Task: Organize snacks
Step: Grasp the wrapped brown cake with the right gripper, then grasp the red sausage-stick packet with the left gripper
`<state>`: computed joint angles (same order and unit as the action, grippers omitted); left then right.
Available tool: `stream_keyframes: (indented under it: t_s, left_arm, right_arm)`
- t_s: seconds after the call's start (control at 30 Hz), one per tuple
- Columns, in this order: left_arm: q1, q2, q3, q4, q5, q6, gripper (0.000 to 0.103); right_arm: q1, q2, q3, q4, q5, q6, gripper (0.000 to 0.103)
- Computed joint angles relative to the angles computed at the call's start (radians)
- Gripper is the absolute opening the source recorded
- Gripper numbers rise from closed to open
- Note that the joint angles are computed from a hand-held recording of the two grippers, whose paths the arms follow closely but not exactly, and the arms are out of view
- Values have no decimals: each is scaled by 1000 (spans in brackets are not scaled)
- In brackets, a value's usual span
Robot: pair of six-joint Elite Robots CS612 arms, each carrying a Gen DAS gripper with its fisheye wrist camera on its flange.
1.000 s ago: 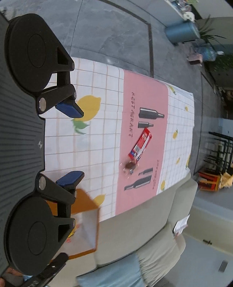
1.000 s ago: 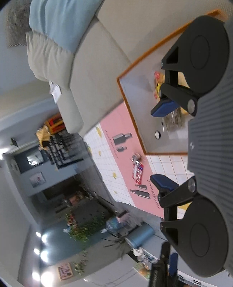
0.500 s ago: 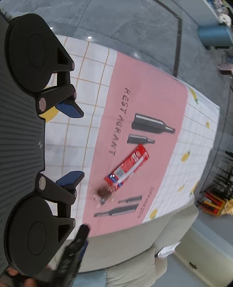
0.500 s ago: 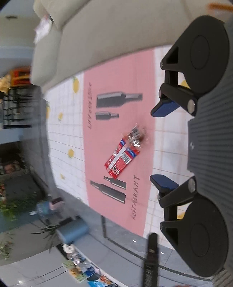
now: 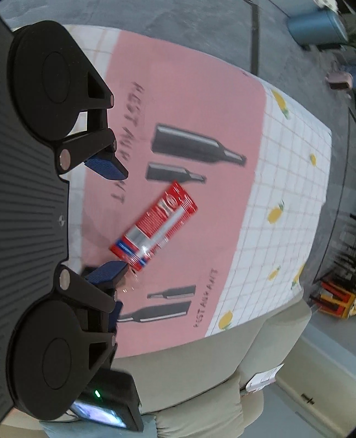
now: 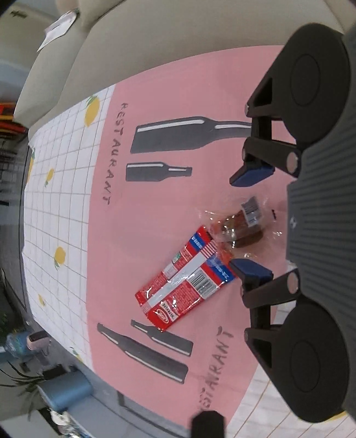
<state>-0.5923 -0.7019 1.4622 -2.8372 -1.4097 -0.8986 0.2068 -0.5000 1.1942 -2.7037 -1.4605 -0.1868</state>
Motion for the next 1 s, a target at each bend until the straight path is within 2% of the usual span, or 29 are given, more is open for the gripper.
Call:
stream_keyframes:
  t_s: [0.1,0.17,0.27,0.33,0.4,0.47,0.53,0.6,0.67,0.77,0.8,0.9,1.0]
  left_arm:
    - [2,26,-48,28,-11,17,80]
    - [7,47,-83,42,-29,11,80]
    - [15,89,-147,64,-50,3,79]
    - [16,118,-194,102,-36,-6,79]
    - [23,152,-260,202,-60,-15,79]
    - [28,178,-300,238,-85,-31,79]
    - [23,195,-334,296,-49,-86,79]
    - [26,218,-378,361,-50,-119,80]
    - [28,239,-421,426,-45,-146,80]
    - [21,258,-463,516,15,-216,82]
    - [22,263,-472,530,16,-231,87]
    - [20,269,-487,554,29,-256,90]
    - [13,276,-500,571,44,-262,99]
  right_arm:
    - [-4,8,-11,18,18,-30,48]
    - [-11,13,-15,16,51,-27,37]
    - [-22,13,-7,3,82,-28,33]
    - [-29,8,3,1,99,-23,32]
    - [-36,2,13,7,104,-25,31]
    - [-43,-4,16,30,101,-11,31]
    - [-50,-8,18,48,110,9,31]
    - [-58,-8,19,59,123,30,32]
    - [-63,-7,21,57,136,12,32]
    - [-67,-9,31,44,149,-2,33]
    - [-69,-7,29,43,156,-2,33]
    - [-75,-2,31,34,173,9,37]
    - [-78,2,26,41,184,30,38]
